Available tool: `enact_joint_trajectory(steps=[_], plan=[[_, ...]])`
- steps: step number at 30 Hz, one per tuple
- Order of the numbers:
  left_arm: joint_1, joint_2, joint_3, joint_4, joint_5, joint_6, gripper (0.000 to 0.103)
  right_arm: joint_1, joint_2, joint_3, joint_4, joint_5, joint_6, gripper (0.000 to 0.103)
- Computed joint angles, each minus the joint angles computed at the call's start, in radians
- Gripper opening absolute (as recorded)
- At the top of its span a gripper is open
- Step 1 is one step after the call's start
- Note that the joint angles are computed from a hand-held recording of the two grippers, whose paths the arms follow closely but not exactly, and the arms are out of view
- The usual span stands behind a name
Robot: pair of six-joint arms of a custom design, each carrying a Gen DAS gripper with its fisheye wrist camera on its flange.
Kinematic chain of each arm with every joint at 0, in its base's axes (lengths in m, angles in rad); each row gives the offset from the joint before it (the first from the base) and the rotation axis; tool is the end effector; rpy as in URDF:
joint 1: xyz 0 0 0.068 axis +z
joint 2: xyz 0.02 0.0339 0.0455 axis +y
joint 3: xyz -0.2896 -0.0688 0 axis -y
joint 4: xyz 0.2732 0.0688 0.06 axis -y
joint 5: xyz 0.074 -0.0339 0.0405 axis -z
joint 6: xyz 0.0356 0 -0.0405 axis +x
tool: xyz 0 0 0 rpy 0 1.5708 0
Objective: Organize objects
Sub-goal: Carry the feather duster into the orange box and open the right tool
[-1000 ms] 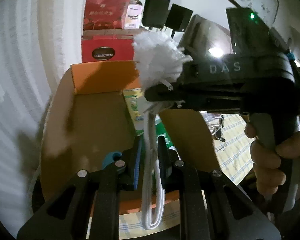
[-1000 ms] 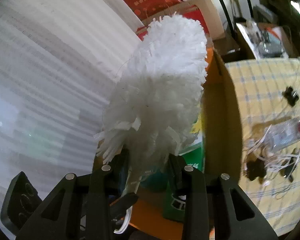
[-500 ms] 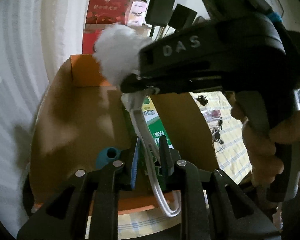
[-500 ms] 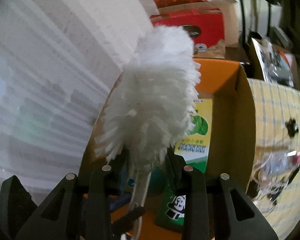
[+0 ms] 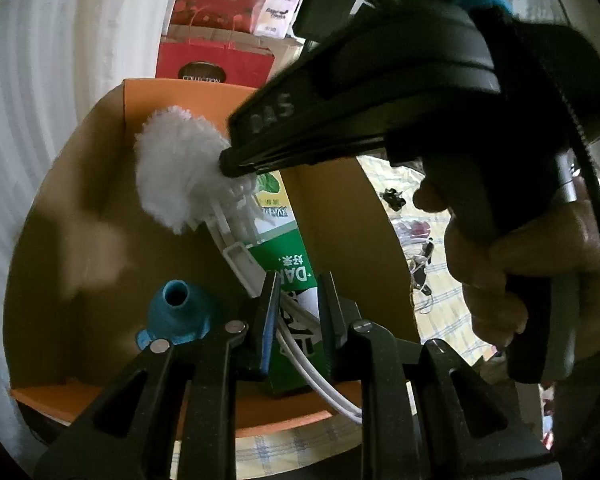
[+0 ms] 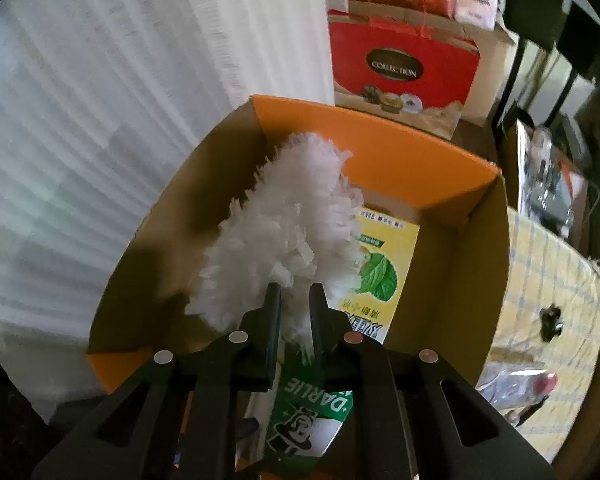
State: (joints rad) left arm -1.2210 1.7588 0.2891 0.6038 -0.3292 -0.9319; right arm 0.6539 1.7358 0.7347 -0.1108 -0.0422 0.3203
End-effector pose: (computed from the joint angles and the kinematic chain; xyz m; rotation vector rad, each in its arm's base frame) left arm 0.0900 -0.2132 0.0502 0.2058 2.4574 -0.6029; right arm 0.2483 0.1922 0.1032 -0.4672 2.6941 0.3499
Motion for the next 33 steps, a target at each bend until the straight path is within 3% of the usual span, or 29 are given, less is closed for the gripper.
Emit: enact_joint_trajectory(steps=[11,20,27,29,33], plan=[[0.022,-0.059,-0.060,0.018,0.030,-0.022,0.018,-0.054,-0.138,-0.150,0.048,-0.038,-0.014,0.013],[0.032,-0.079,-0.063,-0.026,0.051,-0.052,0.020,-0.062,-0.378,-0.294,0.019,-0.023,-0.025,0.014],[0.057,-0.017,0.023,-0.069,0.124,-0.020,0.020,-0.082,-0.517,-0.377,-0.009,-0.033,-0.023,0.016],[0.056,0.009,0.072,-0.114,0.125,-0.006,0.020,-0.078,-0.563,-0.398,-0.025,-0.015,-0.021,0.022],[0.046,0.075,0.173,-0.212,0.102,0.010,0.020,-0.086,-0.676,-0.442,-0.077,0.022,-0.026,0.024]])
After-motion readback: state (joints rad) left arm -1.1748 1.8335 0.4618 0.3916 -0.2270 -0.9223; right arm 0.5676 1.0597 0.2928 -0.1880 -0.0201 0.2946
